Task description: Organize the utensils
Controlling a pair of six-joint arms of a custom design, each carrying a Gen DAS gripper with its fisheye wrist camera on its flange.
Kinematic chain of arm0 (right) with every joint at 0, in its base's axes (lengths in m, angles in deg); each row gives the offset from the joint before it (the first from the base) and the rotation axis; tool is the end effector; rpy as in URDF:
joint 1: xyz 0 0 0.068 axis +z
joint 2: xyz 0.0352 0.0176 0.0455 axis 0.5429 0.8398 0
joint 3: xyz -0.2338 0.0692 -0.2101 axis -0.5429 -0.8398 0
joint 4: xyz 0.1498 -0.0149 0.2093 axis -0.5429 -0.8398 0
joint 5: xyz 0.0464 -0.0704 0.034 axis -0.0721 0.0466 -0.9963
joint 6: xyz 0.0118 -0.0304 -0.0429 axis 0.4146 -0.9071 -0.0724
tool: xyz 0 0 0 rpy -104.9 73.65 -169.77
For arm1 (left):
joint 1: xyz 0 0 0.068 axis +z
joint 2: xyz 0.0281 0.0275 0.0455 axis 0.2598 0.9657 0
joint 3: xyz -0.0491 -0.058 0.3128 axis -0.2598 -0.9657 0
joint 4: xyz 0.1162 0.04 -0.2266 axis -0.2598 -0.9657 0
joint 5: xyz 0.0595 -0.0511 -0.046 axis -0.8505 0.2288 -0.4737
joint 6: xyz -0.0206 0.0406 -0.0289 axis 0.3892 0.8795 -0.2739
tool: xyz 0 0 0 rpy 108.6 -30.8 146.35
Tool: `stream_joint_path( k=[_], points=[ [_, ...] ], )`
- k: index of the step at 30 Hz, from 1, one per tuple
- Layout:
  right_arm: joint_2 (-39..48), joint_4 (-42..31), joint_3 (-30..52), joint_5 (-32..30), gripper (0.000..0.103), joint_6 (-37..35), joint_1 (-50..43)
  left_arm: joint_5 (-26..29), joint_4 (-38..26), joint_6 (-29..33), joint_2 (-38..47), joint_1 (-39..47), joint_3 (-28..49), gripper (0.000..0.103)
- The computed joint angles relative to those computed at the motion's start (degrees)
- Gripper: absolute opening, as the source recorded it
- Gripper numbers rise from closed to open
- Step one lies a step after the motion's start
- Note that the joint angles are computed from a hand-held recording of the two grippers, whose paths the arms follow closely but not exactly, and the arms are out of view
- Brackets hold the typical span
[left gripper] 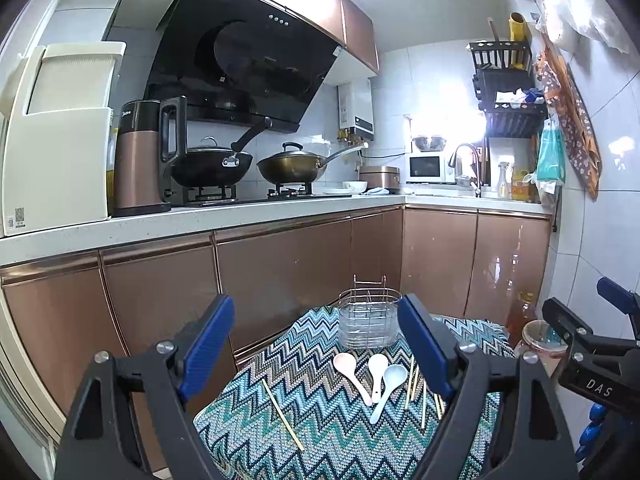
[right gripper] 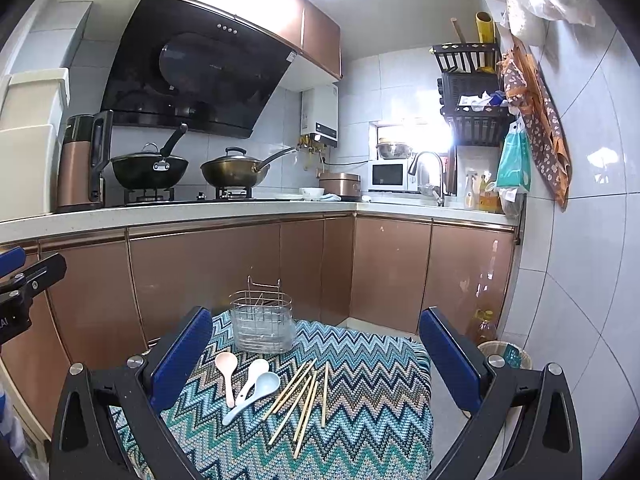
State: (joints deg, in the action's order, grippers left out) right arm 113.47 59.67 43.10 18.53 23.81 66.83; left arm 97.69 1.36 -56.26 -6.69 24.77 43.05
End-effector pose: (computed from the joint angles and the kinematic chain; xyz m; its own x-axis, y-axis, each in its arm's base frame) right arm 0.2273 0.1196 0.3300 -0.1699 0.0256 -0.9851 0.3060 0.9516 -0.0281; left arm 0.2928 0.0344 0.3321 -0.1554 0.0596 -0.9861 0.2859 0.9582 0.0128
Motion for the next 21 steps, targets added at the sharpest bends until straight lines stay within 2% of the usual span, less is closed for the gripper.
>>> stream_joint_path(
  k=[11, 17, 21],
  points=[
    [-1.4, -0.9, -0.9, -5.2, 0.103, 1.3, -4.2, 0.2, -1.6, -1.7, 3.3, -0.2, 2.6, 0.083],
    [-1.4, -3.5, -0.5, -12.4, 0.103, 3.5, -11.0, 1.4, -2.3, -4.2, 7.6, 1.5, 6.5, 0.083],
    [0.9, -5.5, 1.0, -18.0, 0.103, 3.9, -16.1, 3.3, -7.9, -5.1, 12.6, 2.2, 12.8, 0.083]
  ],
)
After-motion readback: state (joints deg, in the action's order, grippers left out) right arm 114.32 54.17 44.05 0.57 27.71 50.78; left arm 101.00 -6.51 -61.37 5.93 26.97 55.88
